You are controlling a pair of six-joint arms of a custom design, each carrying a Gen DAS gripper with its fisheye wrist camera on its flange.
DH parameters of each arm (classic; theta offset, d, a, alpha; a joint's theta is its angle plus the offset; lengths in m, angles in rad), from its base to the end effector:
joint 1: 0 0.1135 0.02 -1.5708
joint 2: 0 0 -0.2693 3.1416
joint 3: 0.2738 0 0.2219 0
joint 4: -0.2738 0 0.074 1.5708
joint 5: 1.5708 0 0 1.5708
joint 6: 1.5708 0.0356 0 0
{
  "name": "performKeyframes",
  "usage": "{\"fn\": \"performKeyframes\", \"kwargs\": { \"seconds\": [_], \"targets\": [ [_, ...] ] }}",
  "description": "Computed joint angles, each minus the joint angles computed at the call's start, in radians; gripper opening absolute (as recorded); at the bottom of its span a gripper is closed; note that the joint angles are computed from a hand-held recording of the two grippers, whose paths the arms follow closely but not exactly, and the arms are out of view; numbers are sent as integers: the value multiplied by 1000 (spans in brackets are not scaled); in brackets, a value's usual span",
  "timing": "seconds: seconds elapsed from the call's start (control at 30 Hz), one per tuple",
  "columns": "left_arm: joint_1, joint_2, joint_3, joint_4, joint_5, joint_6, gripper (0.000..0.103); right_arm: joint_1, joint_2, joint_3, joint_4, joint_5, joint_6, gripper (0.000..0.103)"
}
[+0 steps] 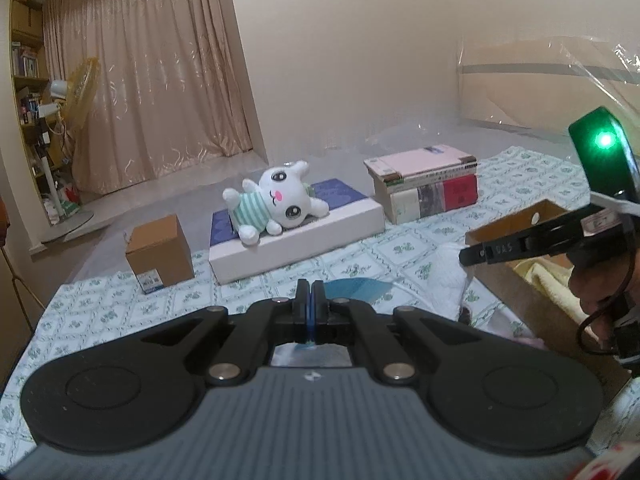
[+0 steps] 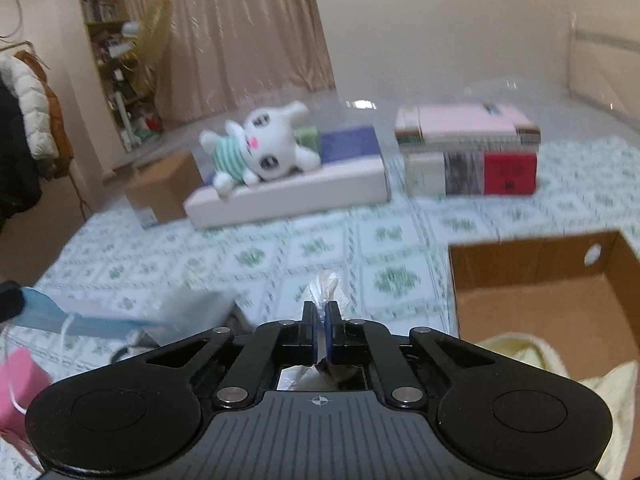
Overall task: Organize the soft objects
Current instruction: 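Grasp the blue face mask with the left gripper while the right gripper holds the cloth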
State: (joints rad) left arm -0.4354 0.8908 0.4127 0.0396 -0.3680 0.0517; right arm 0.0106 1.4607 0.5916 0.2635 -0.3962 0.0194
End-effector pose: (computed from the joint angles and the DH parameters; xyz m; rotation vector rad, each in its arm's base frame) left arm 0.1550 -0.0580 0.2324 0.2485 1.9645 0.1209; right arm 0.2618 0.0165 0.1959 -0.2161 2.1460 0.4474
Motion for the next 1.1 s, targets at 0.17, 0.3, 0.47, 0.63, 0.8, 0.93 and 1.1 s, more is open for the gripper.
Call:
{"fn": "performKeyframes", "kwargs": {
  "seconds": [0.17, 0.3, 0.47, 0.63, 0.8, 0.93, 1.1],
  "targets": [
    [-19, -49, 63, -98, 2, -3, 0, 4, -133, 9, -80, -6, 1, 3],
    [-63, -71, 116, -166, -11, -13, 0, -25, -227, 15, -149, -26, -2, 3],
    [-155, -48, 189, -211, -46, -33, 0, -110, -329, 32, -248, -83, -27, 3],
    [-212, -25, 241, -247, -63, -59, 0, -221, -403, 42, -334, -155, -69, 3],
    [-243, -31, 210, -283, -97, -94, 3, -290, -431, 24, -373, -208, -101, 3],
    [-274, -74, 122, -305, -140, -134, 19, -310, -450, -17, -385, -233, -122, 3],
    [-408, -138, -40, -320, -270, -155, 52, -304, -469, -78, -380, -237, -133, 3]
  ]
}}
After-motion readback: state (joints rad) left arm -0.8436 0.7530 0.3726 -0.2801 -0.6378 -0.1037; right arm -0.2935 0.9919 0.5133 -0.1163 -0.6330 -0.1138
